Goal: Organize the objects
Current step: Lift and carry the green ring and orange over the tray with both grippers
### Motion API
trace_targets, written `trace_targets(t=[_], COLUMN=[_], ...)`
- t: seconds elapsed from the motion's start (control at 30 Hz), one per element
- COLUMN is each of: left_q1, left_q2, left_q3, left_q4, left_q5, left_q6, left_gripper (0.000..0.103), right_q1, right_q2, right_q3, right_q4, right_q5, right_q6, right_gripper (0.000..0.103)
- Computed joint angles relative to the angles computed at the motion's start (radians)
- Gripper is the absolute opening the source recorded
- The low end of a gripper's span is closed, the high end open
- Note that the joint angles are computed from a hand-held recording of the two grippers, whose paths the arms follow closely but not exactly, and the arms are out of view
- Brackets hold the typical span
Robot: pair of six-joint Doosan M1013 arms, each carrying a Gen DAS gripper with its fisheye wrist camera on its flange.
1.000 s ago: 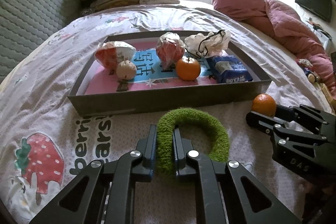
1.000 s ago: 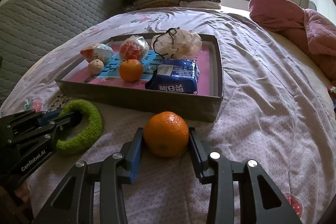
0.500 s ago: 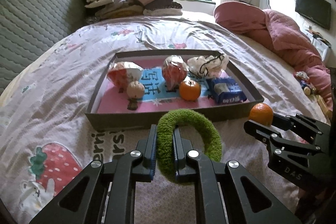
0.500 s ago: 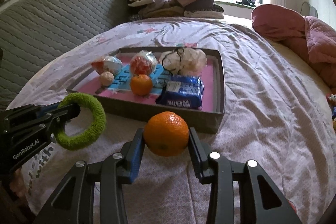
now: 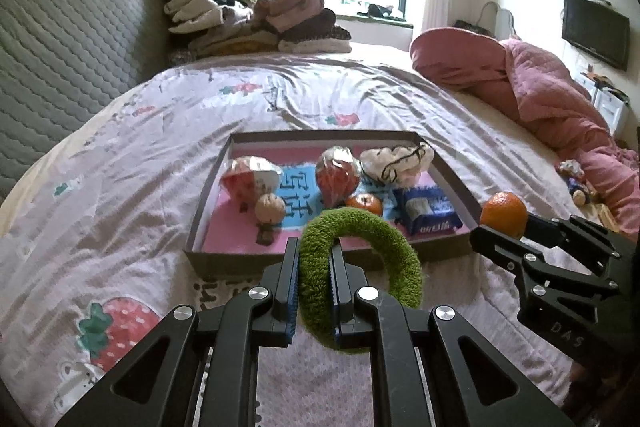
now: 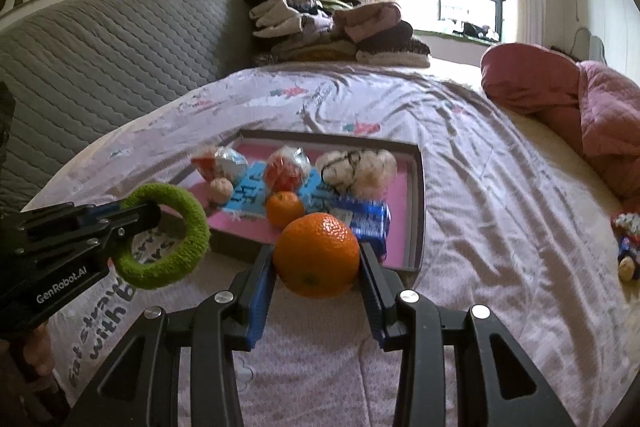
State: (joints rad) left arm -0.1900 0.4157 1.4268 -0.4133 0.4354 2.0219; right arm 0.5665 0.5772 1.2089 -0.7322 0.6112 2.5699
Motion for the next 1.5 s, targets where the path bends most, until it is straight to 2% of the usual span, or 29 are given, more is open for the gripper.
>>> trace_targets(t=[0.23,0.63,1.13,1.5], left_q1=[0.002,0.004,0.001,-0.001], left_q2=[0.008,0.056,0.120,0.146], left_q3=[-0.030,-0.112,-0.175,-0.185], left_q4=[-0.023,-0.003,0.064,0.095], left_q5=[-0.017,-0.026,-0.023,-0.007], left_q6=[0.018,-0.014,-0.086,-0.110], left_gripper=[0.012,0.012,0.012,0.012], right_q1=[-0.001,-0.020,-0.050,-0.046], right_q2=[0.002,0.027,0.066,0.101], right_q3=[-0.024,-0.083,-0.116,-0.152], right_q4=[-0.074,-0.087,-0.027,0.038], right_q5=[-0.007,0.022,0.014,0.018], right_q6=[0.024,-0.005,-0.051,-0.145], right_gripper=[0.041,0.041,0.041,0.041])
